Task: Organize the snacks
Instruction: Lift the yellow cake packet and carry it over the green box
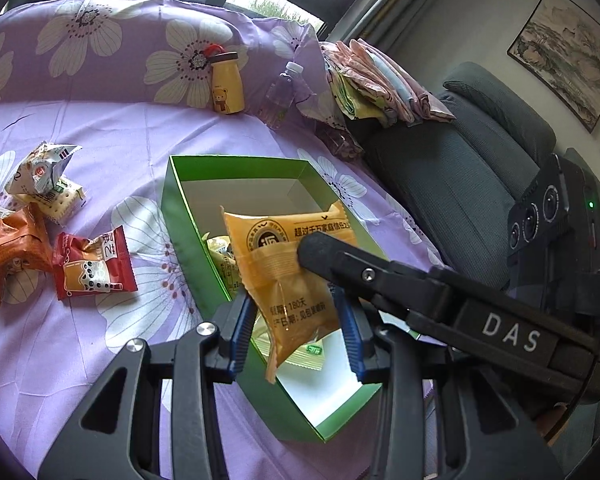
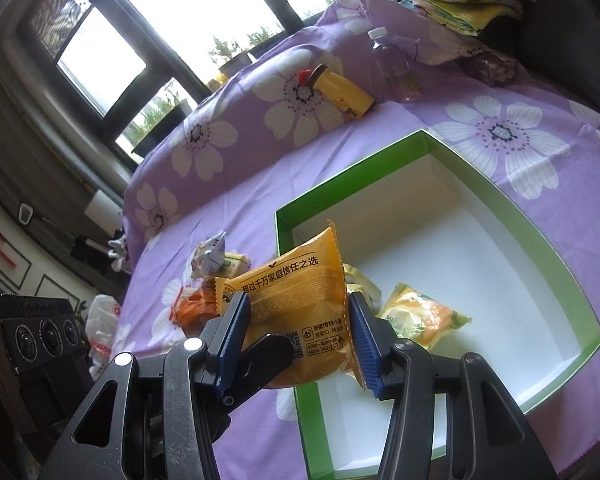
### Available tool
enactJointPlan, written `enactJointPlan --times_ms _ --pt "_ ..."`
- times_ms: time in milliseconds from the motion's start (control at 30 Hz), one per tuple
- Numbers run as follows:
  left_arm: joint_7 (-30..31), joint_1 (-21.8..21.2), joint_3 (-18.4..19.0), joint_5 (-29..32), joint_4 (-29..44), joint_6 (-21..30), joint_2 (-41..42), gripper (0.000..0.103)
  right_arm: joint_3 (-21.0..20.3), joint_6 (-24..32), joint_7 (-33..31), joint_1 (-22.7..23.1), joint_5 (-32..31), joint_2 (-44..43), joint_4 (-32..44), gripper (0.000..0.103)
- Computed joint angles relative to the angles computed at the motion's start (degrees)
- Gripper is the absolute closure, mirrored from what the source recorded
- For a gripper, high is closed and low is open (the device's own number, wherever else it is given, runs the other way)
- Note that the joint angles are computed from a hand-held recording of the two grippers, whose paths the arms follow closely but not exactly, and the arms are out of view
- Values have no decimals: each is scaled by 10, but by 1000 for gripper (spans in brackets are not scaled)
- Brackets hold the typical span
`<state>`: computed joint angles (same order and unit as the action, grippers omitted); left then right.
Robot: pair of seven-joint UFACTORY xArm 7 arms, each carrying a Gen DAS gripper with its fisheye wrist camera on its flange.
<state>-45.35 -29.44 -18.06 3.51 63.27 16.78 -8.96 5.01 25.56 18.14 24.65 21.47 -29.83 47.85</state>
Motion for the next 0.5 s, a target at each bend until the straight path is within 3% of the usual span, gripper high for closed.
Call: enactJointPlan --times_ms 500 --pt "14 -13 7 -30 10 -2 18 65 -8 13 -1 -4 5 0 -4 51"
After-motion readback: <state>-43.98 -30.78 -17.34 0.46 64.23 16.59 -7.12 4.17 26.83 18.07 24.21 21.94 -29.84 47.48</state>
